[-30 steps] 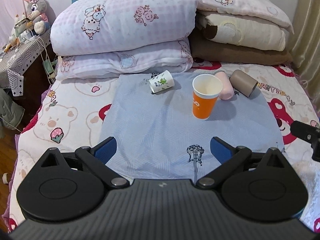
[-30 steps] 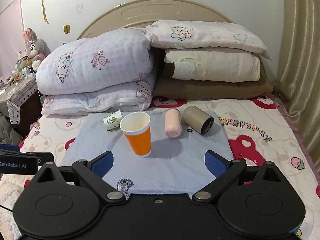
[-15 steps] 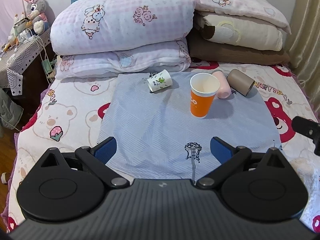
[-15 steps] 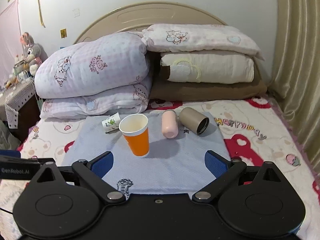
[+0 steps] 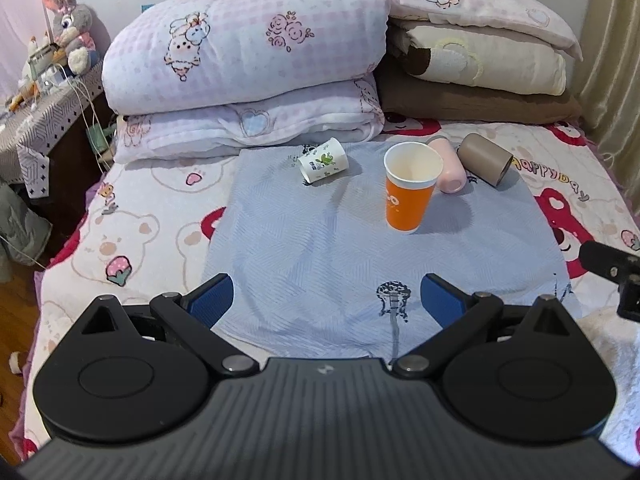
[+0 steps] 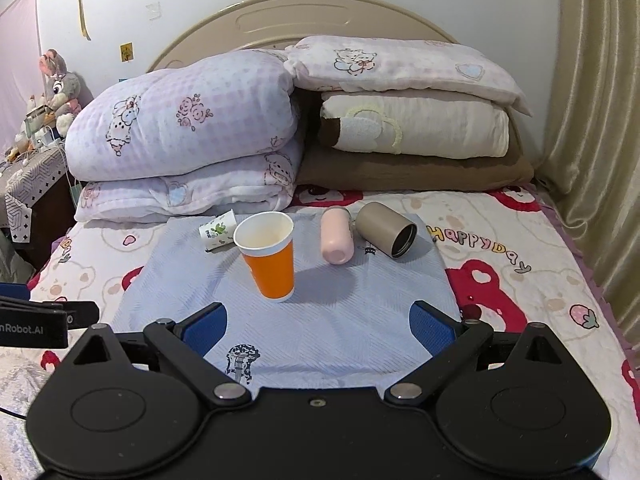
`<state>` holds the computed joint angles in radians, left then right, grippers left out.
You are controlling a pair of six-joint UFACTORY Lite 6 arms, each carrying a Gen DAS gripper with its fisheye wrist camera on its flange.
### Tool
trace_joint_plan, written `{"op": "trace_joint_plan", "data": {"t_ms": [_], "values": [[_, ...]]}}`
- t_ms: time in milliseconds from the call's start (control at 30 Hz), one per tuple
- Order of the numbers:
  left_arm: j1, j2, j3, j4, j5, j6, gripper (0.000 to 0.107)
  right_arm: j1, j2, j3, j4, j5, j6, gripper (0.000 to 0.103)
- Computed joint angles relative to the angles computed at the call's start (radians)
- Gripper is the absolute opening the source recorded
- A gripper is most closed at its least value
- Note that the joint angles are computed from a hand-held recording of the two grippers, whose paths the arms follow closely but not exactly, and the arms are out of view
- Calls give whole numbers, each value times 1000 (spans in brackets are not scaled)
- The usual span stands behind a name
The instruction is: Flip cup upright
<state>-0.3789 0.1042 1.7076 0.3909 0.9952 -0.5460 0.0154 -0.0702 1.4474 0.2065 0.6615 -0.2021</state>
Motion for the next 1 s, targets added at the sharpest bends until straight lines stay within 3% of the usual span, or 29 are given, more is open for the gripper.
{"op": "trace_joint_plan", "data": {"t_ms": [1000], "values": [[70, -10, -48, -68, -43, 23, 102, 77, 12, -22, -242, -38, 178, 100]]}}
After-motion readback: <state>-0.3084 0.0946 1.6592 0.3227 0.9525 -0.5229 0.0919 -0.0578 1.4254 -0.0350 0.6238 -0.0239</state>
